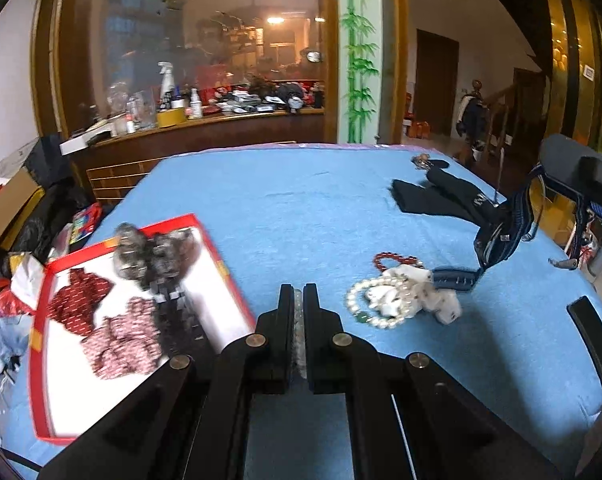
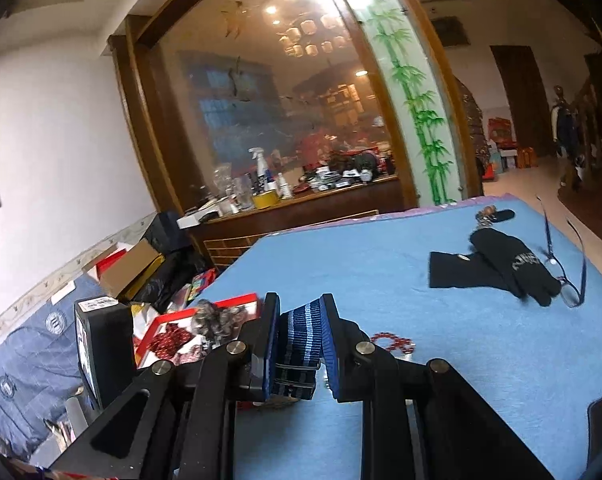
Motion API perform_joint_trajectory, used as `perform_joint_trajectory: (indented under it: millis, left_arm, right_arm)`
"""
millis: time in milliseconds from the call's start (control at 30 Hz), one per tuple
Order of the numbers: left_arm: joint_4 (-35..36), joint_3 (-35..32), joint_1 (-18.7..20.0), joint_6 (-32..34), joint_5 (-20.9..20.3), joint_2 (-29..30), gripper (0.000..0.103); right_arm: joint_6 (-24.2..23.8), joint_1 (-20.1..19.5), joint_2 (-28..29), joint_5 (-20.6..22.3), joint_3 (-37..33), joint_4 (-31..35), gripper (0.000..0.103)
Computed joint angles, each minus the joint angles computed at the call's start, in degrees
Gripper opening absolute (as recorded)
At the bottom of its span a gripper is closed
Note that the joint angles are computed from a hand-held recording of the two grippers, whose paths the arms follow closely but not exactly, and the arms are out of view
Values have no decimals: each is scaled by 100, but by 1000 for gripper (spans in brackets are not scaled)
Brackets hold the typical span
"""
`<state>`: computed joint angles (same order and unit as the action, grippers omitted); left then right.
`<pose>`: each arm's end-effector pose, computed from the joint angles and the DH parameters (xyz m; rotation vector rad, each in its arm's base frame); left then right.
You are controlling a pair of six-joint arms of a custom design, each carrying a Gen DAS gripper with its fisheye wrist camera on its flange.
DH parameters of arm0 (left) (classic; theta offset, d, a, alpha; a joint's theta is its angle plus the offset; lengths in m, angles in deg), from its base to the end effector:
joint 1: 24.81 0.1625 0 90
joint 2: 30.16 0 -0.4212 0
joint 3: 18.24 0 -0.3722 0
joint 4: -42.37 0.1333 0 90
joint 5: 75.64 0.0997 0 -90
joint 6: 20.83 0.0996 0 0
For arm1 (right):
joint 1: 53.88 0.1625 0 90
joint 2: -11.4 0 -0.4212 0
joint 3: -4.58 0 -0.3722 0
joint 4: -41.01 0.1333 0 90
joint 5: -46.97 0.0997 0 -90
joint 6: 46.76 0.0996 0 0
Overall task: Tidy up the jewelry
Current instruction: 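Carry the watch and pearl bracelet over the red-rimmed box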
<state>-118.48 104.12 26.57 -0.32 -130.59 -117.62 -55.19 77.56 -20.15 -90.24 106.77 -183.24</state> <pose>-0.1336 -0.4724 0.3629 1.0055 2.2888 -0.9204 0.4338 -0.4004 0.0910 0.3851 -2.2358 1.5738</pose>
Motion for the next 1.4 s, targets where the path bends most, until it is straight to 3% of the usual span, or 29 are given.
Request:
perform_joint_trajectory:
  millis: [167,267,400,667,867,967,1100,1400]
  left_arm:
    - [419,-151,129,-240,119,-347,4]
    - [724,-381,312,-375,208,-515,4]
    - [629,-605,560,-357,401,-603,4]
    - [444,-1086,1122,-393,720,-386,4]
    - [560,-1232,1425,-516,800,-190,4]
    - [589,-1280,1521,-518,806,-107,4]
    - [599,-1339,1633,-535,811,10,4]
    - [756,-1459,1834,-661,736,249,4]
  right_arm:
    - [122,89,105,195,-265,507,22]
    - [304,96,162,506,-462,1014,22]
    - [458,79,271,986,-815,1572,22]
    - [404,9,900,1660,-2000,2657,22]
    - [853,-295,1306,2176,-2498,3708,22]
    - [1012,-432,1443,2247,-2651,4134,22]
    - [1137,-519,1622,2000,-2869,4586,22]
    - [1186,-597,1723,1804,-2995,4910,23]
